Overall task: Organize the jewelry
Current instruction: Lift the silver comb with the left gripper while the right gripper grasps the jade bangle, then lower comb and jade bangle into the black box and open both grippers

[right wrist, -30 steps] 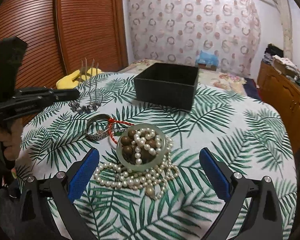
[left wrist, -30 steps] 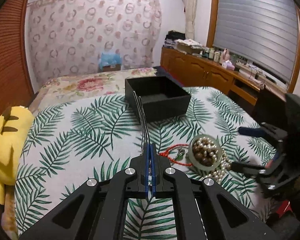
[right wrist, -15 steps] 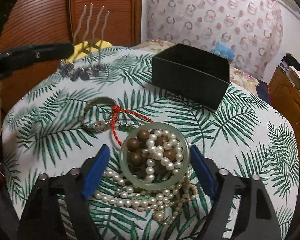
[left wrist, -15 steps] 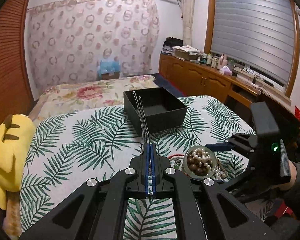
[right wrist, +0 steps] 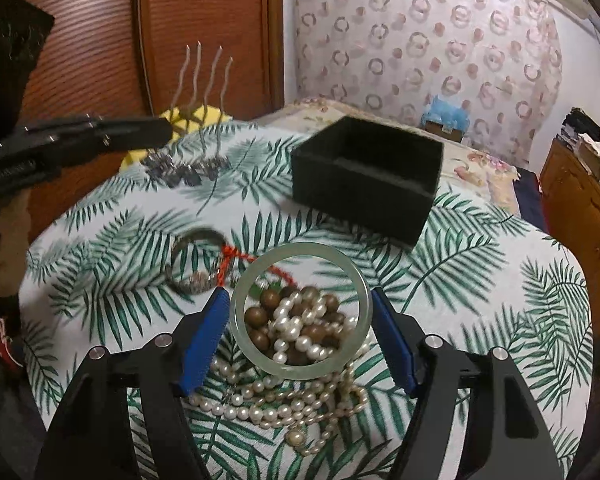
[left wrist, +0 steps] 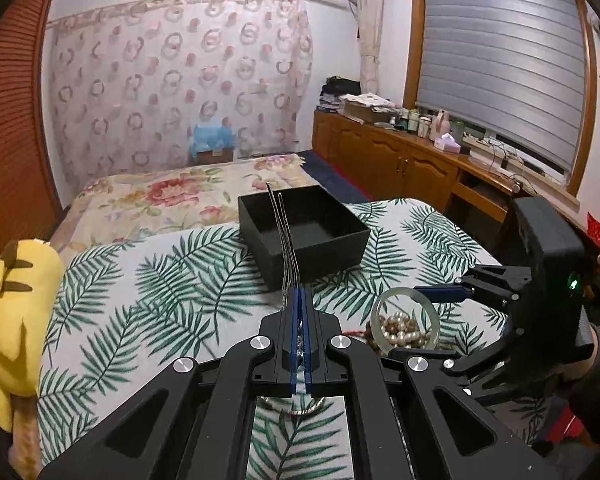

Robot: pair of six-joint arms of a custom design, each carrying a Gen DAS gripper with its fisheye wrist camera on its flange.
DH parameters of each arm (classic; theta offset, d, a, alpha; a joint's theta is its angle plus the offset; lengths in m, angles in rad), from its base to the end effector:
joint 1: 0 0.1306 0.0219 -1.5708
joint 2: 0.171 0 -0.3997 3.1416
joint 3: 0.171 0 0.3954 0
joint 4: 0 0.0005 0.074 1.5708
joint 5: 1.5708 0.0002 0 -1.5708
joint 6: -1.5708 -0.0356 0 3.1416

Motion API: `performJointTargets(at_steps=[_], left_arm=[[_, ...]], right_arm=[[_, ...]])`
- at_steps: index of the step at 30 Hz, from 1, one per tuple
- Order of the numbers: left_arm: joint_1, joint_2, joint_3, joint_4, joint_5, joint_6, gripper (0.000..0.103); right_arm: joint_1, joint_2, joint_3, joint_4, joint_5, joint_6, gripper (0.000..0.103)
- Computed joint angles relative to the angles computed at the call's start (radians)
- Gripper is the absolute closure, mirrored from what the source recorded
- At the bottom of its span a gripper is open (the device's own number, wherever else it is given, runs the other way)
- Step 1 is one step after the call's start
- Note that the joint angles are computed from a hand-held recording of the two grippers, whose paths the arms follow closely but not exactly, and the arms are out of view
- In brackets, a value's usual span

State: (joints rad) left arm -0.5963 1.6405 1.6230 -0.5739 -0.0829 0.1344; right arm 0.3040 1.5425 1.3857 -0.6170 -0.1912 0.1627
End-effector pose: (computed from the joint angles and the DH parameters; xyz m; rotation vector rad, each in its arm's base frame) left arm 0.5006 -0.3368 0.4507 0.4517 2.1313 -0.3304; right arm 0.5201 0.1697 0.3882 -0.6340 2.2583 0.2938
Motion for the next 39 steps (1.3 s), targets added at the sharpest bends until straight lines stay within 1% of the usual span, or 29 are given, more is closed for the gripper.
performJointTargets(at_steps=[8, 11, 18, 23, 25, 26, 29, 31, 36, 39], left_arm=[[0.009, 0.087, 0.138, -0.036, 0.024, -0.031, 0.102], [0.012, 0.137, 0.221, -0.067, 0.028, -0.047, 0.102], [0.028, 0.305, 0.473, -0.179, 0.033, -0.075, 0.102], [0.042, 0.414, 0.622, -0.261, 0.054, -0.066, 0.102], [0.045, 0.446, 0.665, -0.285, 0.061, -0.066, 0.102], [0.045, 0.452, 0.669, -0.288, 0.06, -0.066, 0.102], [0.048, 0.492, 0.725, -0.326, 0.065, -0.056, 0.102], [0.051, 0.5, 0.735, -0.332, 0.079, -0.05, 0.102], [0.063, 0.476, 0.703, -0.302, 0.094, -0.024, 0.101], [0.071, 0.452, 0.673, -0.29, 0.089, -0.011, 0.101]], right_arm=[[-0.05, 0.008, 0.046, 0.006, -0.041, 0.001, 0.03], [-0.069, 0.025, 0.08, 0.002, -0.052, 0.003, 0.03], [-0.118, 0.09, 0.189, -0.026, -0.08, 0.018, 0.03], [-0.136, 0.155, 0.283, -0.056, -0.087, 0.039, 0.03], [-0.14, 0.178, 0.316, -0.067, -0.093, 0.047, 0.03], [-0.141, 0.191, 0.336, -0.074, -0.097, 0.051, 0.03], [-0.143, 0.227, 0.386, -0.092, -0.107, 0.059, 0.03], [-0.143, 0.248, 0.414, -0.105, -0.111, 0.066, 0.03], [-0.133, 0.291, 0.477, -0.135, -0.121, 0.081, 0.03], [-0.124, 0.314, 0.508, -0.145, -0.128, 0.087, 0.03]])
